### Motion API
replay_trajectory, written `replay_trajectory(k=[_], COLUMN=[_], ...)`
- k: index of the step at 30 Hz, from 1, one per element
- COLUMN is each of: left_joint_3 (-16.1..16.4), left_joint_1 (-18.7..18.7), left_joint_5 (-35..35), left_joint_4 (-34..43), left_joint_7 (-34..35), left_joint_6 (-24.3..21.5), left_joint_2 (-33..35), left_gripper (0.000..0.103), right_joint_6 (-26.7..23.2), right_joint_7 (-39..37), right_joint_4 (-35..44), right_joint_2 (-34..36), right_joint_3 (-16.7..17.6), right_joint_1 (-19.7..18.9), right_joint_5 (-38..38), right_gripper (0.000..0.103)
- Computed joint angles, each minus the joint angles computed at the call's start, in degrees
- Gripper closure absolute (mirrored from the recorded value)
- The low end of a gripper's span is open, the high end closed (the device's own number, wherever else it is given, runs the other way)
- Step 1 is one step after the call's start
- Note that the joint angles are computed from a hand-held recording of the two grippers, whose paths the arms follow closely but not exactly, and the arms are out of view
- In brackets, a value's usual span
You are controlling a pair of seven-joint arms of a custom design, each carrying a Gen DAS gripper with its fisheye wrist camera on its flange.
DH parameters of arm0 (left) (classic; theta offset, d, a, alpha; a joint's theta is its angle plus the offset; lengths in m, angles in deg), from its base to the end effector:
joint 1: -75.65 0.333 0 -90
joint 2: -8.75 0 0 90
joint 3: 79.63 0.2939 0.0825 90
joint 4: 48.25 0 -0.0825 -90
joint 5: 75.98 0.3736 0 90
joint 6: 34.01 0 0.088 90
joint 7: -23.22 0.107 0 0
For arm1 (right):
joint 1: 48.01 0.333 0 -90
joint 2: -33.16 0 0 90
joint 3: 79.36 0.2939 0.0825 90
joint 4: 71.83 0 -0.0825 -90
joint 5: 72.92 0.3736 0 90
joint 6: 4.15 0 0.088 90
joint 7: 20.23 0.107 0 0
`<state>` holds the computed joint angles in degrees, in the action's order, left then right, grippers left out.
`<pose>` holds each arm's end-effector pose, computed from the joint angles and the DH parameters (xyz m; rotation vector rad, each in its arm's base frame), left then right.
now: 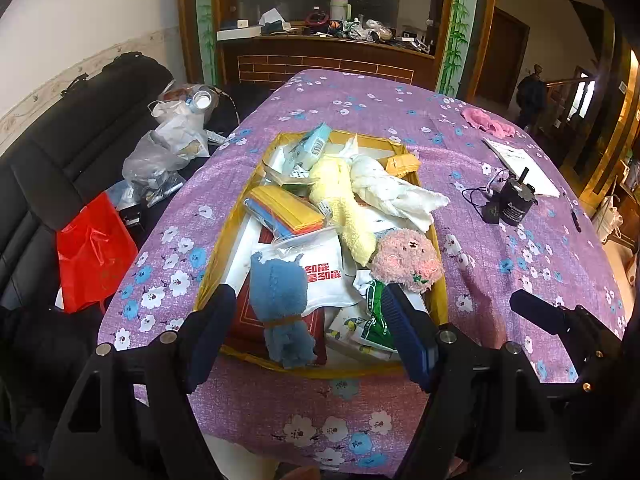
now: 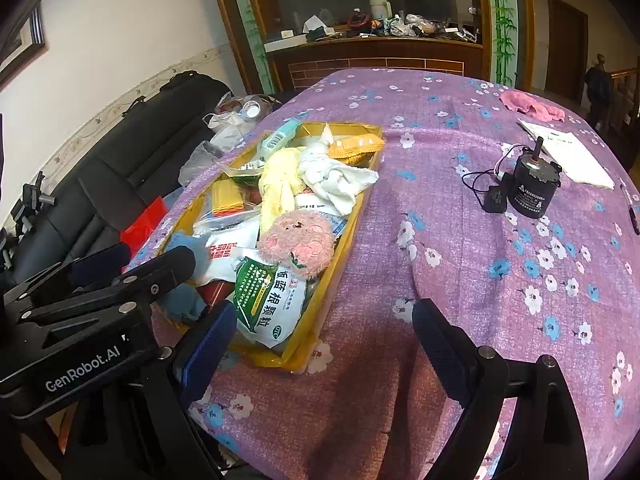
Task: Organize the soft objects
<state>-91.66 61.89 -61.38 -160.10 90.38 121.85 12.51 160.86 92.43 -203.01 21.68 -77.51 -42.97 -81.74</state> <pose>0.5461 -0.2712 0.5089 -1.6160 2.0606 -0.8152 0.5205 0.0726 0.5106 -1.5994 1.8425 -0.6256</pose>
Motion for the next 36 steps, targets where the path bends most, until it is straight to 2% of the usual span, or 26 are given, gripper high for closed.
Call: replay_trajectory(k=[10, 15, 36], left_joint_3=[0.44, 0.76, 0.76], left_joint_1=[0.17, 0.44, 0.51], left_joint_5=[1.28, 3.01, 1.72], left_joint_4=[-0.19, -0.11, 1.52], left_joint_7=[-2.27, -3.77, -1.74], left_joint_6=[0.64, 0.30, -2.45], left_joint_2=[-0.07, -0.01, 1.55], left_gripper=[0.028, 0.028, 0.028], right_joint_6=[-0.40, 0.04, 0.65], right_joint_7=[-0.40, 2.36, 1.16], right_joint_4=[0.10, -0.21, 0.98], right_joint_2=[0.06, -0.46, 0.55], right_joint_3=[-0.24, 0.47, -0.48], right_joint_1=[0.00, -1.27, -0.76], right_joint_5=[0.59, -1.85, -0.06], right_gripper=[0.012, 0.012, 0.012])
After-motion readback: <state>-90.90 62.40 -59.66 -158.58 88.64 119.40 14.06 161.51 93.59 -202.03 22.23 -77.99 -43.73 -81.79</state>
